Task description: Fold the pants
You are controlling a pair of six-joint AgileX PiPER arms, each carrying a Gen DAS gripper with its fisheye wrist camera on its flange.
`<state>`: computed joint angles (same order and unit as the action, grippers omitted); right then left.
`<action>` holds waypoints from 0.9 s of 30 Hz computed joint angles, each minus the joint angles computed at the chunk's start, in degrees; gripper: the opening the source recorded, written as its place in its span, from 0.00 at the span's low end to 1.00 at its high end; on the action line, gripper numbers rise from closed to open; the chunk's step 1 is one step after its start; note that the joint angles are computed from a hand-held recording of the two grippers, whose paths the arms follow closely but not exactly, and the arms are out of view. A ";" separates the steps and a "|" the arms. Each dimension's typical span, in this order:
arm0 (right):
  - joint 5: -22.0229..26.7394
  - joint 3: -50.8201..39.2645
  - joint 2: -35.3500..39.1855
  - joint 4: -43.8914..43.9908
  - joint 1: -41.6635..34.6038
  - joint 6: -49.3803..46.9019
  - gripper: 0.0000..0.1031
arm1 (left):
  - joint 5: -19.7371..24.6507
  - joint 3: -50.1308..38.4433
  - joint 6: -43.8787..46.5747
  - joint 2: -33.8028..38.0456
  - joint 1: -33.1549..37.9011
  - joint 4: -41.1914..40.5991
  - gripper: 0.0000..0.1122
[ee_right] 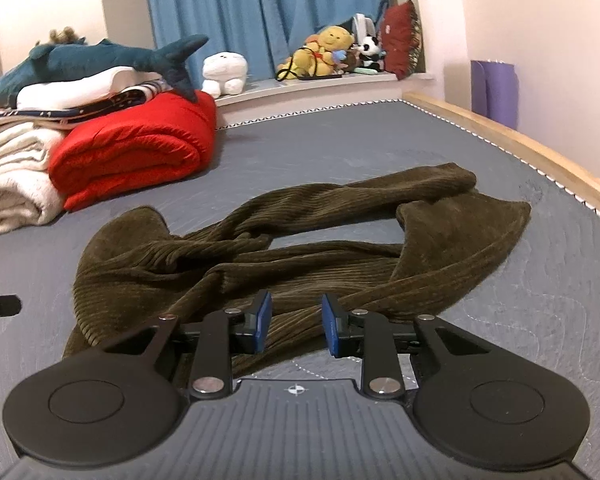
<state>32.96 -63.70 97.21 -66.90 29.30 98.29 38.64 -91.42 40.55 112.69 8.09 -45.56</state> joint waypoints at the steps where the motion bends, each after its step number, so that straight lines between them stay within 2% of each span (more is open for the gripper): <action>1: -0.22 -0.14 0.26 -0.11 -0.63 0.34 0.29 | 1.57 -2.30 -2.90 1.63 0.51 1.58 0.11; 5: -3.51 -1.65 2.54 2.28 -4.61 -0.82 0.29 | 7.77 -11.14 -10.96 8.66 1.78 5.64 0.17; 9: -6.95 -5.53 7.20 12.46 -9.25 -9.25 0.29 | 11.59 -19.38 -16.61 15.28 2.19 8.14 0.18; 12: -8.98 -8.41 10.87 20.99 -12.21 -15.18 0.32 | 15.23 -25.29 -19.92 19.74 2.05 8.92 0.40; 13: -9.64 -9.43 12.18 23.22 -13.07 -16.56 0.36 | 16.54 -27.31 -20.48 21.20 1.77 9.17 0.48; 17: -11.03 -13.06 16.97 29.03 -15.62 -19.83 0.54 | 18.87 -31.76 -22.97 24.56 0.82 9.54 0.57; 20: -12.24 -15.52 19.90 39.30 -17.34 -26.14 0.58 | 20.09 -34.65 -25.90 26.49 0.14 10.18 0.63; 22: -12.46 -17.41 21.79 42.63 -17.80 -27.53 0.59 | 21.56 -37.57 -27.61 28.52 -0.43 11.29 0.67; 27: -10.54 -23.58 26.73 39.70 -16.89 -24.46 0.59 | 25.79 -44.68 -28.93 33.57 -1.74 12.45 0.71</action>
<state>22.42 -87.28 123.95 -27.20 12.41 73.83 64.43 -136.10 11.62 146.26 6.35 -33.11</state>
